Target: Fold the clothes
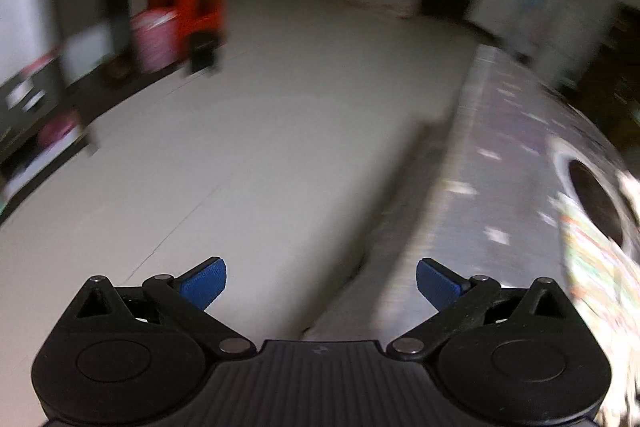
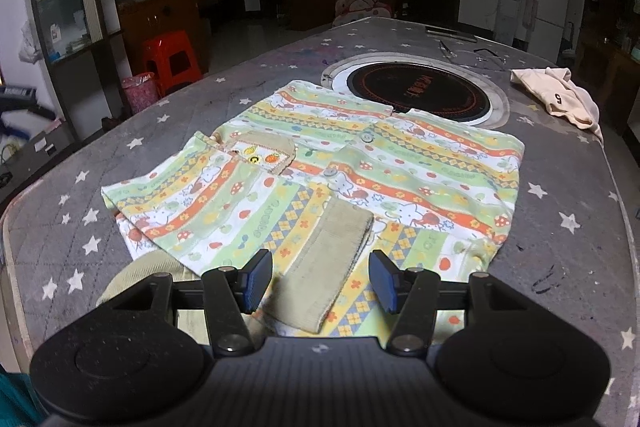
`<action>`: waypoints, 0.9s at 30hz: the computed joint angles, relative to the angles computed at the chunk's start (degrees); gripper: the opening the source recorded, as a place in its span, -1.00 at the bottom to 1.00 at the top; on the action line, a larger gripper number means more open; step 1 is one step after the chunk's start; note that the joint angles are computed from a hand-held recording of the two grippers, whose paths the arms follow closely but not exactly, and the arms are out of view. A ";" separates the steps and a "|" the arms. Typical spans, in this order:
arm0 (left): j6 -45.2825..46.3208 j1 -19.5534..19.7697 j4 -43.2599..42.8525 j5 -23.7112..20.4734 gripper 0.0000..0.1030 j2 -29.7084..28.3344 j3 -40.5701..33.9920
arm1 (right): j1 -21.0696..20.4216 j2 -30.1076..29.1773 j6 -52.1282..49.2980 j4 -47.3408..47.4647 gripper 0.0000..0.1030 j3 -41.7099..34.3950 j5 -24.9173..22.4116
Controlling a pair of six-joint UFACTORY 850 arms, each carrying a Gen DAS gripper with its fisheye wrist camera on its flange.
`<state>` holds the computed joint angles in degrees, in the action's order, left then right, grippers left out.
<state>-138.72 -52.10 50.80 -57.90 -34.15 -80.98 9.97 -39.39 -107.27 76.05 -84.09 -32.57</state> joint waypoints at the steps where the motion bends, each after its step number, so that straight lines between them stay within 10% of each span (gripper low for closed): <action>1: 2.11 -0.09 1.51 0.23 1.00 -1.48 -2.20 | -0.05 0.22 -0.55 0.21 0.05 0.28 0.12; 27: 60.56 -3.06 3.45 14.87 0.86 -27.31 -41.08 | -3.11 6.24 -10.24 -1.12 0.05 7.19 4.17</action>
